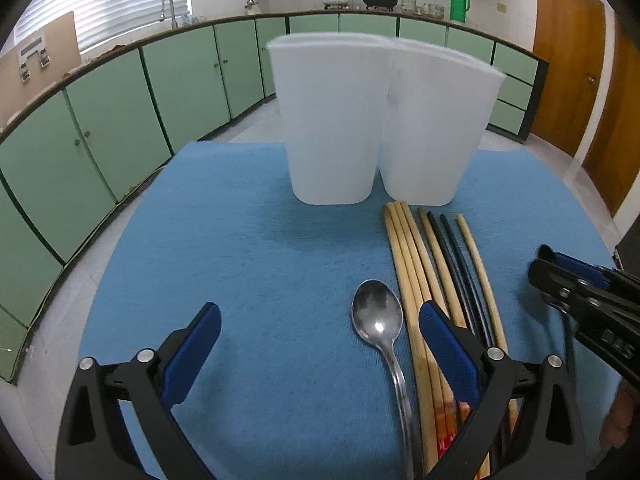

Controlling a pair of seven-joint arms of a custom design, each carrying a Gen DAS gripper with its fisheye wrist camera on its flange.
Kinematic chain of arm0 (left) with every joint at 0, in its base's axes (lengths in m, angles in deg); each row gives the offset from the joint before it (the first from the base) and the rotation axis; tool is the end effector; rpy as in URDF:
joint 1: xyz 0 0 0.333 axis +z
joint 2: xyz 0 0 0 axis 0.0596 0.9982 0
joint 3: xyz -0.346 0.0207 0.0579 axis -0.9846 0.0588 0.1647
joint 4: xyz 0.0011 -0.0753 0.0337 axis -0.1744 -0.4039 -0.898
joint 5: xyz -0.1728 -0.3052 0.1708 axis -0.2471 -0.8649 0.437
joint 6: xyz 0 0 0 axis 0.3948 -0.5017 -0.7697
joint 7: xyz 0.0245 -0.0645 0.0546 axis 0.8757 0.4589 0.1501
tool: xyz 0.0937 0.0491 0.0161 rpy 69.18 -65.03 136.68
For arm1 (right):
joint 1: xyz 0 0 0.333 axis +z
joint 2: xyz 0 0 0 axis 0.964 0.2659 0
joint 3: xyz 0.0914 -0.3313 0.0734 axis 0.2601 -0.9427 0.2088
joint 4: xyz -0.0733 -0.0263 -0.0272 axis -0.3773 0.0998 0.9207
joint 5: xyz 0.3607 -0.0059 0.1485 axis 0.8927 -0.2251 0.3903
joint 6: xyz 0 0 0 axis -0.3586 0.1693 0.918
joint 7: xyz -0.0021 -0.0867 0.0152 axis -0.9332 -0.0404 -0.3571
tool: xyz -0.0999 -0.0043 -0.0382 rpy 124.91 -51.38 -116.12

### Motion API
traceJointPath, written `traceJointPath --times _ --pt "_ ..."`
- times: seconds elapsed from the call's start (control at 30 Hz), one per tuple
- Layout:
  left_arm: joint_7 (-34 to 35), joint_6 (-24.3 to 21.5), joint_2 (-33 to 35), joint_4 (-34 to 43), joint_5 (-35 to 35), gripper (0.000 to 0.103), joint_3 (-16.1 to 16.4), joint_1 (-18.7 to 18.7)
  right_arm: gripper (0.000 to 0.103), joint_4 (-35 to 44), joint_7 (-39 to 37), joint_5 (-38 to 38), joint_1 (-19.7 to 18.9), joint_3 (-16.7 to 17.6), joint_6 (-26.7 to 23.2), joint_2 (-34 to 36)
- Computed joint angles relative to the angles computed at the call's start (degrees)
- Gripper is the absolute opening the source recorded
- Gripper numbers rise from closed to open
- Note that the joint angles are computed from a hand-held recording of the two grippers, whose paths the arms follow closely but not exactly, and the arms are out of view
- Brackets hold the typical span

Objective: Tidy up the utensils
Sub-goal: 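Close the left tool on the metal spoon while the right tool holds the black spoon, then lift both spoons with both tools and carry them above the white holder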

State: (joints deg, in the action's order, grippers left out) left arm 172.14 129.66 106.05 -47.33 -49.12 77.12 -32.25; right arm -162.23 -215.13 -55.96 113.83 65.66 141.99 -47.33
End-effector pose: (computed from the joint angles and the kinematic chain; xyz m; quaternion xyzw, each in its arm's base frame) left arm 0.5845 -0.2455 0.3147 -0.5444 0.7671 -0.2674 0.2090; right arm 0.5423 0.4249 0.3055 -0.5863 0.7354 -0.2088 0.2679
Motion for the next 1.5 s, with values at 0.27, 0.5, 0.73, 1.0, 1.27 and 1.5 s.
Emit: traceJointPath --times 0.27,0.5,0.73,1.0,1.27,1.5 --pt "-1.43 -2.9 1.41 3.24 1.19 0.087 -8.81 9.18 0.033 -1.54 3.11 -1.11 -0.28 -0.71 1.94 -0.18" --pt "-3.2 -4.25 1.35 3.26 3.76 0.085 -6.8 8.4 0.033 -2.34 5.28 -2.52 -0.16 -1.23 3.04 -0.23" --pt "-5.93 -5.3 1.3 3.32 7.06 0.086 -3.53 5.73 0.035 -2.02 1.84 -0.16 -1.22 0.13 2.21 -0.11" --pt "-3.83 -3.53 1.33 3.4 7.69 0.046 -11.22 12.16 0.032 0.22 -9.78 8.42 -2.96 2.09 -0.2 1.2" --pt "4.93 0.93 1.98 1.56 4.51 0.028 -32.58 31.91 0.032 -1.72 -4.23 4.38 0.86 -2.58 2.82 -0.23" --pt "3.56 14.23 1.21 -5.9 13.28 0.028 -46.09 46.86 0.032 -2.66 10.85 -13.5 4.25 -5.9 2.4 -2.97"
